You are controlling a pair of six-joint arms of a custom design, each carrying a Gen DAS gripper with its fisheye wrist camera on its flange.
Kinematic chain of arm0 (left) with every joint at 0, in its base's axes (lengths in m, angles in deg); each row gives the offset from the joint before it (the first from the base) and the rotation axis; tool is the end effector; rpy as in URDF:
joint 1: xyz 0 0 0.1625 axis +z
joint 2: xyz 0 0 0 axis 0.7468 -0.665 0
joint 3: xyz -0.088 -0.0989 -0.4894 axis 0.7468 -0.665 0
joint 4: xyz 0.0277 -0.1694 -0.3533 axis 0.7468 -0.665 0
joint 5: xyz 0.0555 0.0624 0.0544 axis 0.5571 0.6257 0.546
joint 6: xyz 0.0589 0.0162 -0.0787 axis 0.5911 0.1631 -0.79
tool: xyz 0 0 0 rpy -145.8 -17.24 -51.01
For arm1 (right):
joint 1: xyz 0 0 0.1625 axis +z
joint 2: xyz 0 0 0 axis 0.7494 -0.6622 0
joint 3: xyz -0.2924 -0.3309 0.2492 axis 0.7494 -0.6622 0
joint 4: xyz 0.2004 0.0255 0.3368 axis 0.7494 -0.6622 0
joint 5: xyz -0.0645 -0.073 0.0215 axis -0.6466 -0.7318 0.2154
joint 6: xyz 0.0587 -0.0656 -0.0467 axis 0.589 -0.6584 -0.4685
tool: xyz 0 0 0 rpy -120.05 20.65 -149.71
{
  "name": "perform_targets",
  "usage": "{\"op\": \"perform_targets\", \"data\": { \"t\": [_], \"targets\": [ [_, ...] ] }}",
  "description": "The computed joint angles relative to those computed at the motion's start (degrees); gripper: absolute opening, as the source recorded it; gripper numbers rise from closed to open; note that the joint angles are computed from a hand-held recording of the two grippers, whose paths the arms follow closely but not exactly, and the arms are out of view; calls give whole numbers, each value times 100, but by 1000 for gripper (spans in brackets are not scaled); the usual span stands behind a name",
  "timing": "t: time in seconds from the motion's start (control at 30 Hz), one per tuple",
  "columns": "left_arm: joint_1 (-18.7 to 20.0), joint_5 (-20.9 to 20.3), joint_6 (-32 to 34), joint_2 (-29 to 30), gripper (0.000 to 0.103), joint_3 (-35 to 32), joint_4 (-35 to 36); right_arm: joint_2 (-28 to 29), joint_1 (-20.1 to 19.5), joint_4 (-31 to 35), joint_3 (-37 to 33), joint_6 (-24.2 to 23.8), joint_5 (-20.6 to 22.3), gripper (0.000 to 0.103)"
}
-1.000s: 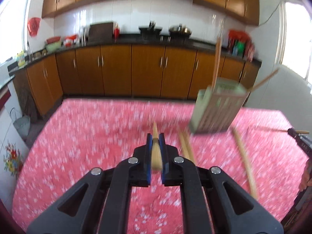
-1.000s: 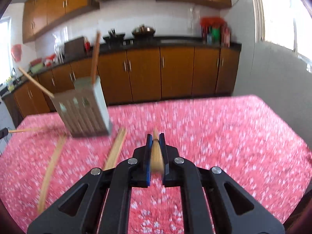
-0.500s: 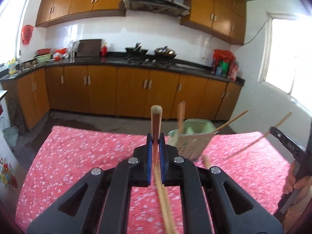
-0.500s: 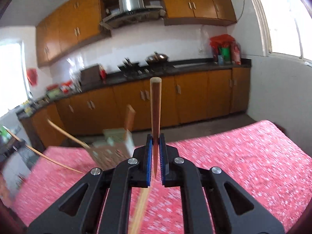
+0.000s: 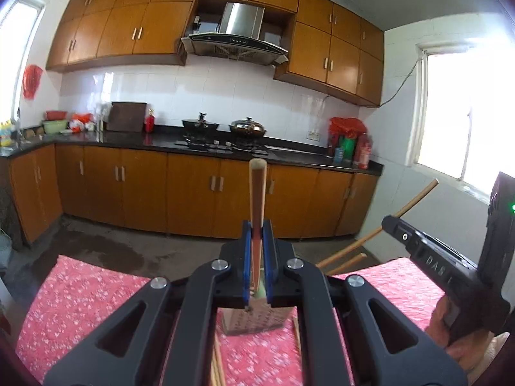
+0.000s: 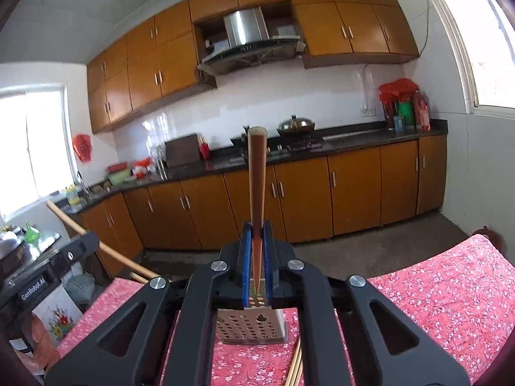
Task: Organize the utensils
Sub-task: 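Lift the chopstick into the holder and open the left tool while the right tool inserts its own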
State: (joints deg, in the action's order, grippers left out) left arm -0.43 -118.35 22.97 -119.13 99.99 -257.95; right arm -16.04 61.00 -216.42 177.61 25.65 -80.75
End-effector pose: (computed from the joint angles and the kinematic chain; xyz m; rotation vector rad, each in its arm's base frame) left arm -0.3149 -0.6469 0.2752 0.7018 2.1511 -1.5061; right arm 0.3389 -0.6556 0.3082 0.6698 -2.2431 1.5199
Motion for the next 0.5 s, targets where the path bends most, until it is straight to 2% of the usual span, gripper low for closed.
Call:
{"op": "perform_targets", "data": {
  "t": [0.23, 0.37, 0.5],
  "targets": [
    [281, -131, -180, 335, 8, -503, 417, 179, -130, 516, -195, 160, -169, 8],
    [346, -117, -316, 361, 9, -533, 576, 188, -153, 641, -209, 135, -201, 8],
    [367, -106, -416, 264, 16, -426, 518, 172, -117, 515, -174, 63, -210, 16]
  ]
}}
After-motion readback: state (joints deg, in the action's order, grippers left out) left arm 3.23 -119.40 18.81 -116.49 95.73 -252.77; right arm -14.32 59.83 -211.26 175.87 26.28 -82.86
